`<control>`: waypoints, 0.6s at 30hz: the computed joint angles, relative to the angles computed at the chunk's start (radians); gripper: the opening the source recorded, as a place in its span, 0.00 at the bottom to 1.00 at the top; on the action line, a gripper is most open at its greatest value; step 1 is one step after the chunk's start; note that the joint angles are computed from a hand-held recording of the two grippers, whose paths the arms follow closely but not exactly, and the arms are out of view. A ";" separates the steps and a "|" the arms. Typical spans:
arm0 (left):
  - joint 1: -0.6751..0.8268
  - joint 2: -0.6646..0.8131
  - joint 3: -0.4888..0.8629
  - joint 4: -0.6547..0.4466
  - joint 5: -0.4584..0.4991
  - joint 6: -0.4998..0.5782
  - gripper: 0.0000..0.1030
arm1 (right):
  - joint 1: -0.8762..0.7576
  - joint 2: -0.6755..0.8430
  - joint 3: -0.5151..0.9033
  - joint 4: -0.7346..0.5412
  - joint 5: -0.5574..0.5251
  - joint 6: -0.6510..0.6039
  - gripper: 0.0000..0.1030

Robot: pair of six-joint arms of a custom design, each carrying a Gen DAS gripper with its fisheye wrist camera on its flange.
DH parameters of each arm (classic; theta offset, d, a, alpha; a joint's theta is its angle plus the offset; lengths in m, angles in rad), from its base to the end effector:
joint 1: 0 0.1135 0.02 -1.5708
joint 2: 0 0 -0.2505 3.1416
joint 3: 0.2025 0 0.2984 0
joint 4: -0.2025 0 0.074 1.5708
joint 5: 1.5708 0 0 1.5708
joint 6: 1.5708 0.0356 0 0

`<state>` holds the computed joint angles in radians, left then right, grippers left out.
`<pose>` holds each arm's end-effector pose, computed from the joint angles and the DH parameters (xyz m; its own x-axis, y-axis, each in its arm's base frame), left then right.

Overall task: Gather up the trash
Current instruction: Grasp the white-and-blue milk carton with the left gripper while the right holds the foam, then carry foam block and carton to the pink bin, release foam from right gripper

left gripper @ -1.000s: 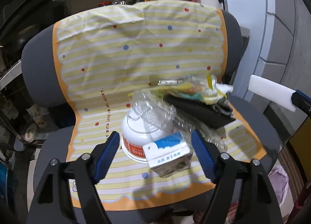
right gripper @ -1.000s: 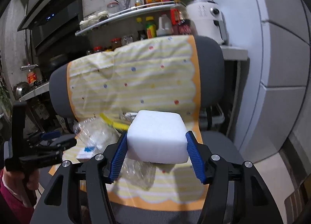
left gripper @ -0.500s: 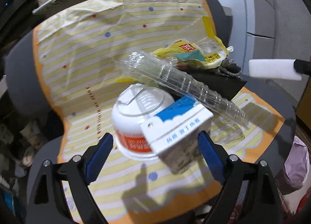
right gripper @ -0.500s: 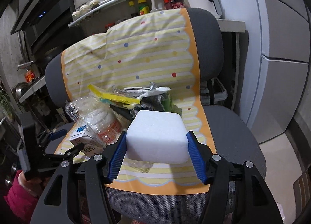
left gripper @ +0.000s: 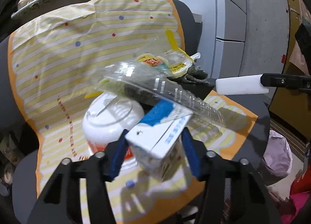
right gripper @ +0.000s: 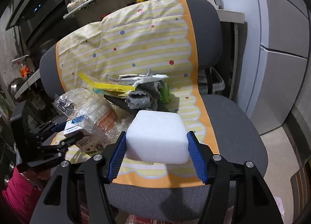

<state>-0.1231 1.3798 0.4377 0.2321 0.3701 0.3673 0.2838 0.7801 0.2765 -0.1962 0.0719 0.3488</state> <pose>0.2705 -0.0464 0.0885 -0.4649 0.3949 -0.7924 0.5932 0.8033 0.0523 0.2030 0.0565 0.1307 -0.6585 0.1630 -0.7347 -0.0016 0.9760 0.2180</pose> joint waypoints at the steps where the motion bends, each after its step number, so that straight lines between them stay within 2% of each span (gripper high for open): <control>1: 0.005 -0.030 -0.019 -0.011 -0.005 0.000 0.48 | 0.007 -0.032 -0.013 -0.020 0.006 0.006 0.61; 4: 0.013 -0.212 -0.128 -0.069 -0.078 -0.032 0.47 | 0.027 -0.132 -0.046 -0.084 0.030 0.018 0.61; 7: 0.036 -0.368 -0.182 -0.182 -0.158 -0.079 0.46 | 0.043 -0.203 -0.074 -0.138 0.061 0.028 0.61; 9: 0.076 -0.441 -0.197 -0.262 -0.196 -0.107 0.46 | 0.041 -0.240 -0.101 -0.161 0.056 0.033 0.61; 12: 0.115 -0.511 -0.213 -0.316 -0.282 -0.131 0.46 | 0.047 -0.229 -0.126 -0.160 0.052 0.044 0.60; 18: 0.200 -0.607 -0.228 -0.348 -0.252 -0.155 0.45 | 0.105 -0.269 -0.160 -0.172 0.072 0.085 0.60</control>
<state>0.0772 0.7733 0.2100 -0.1162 0.1180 0.2126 0.3891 0.5110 0.1170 -0.3682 0.1436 0.4334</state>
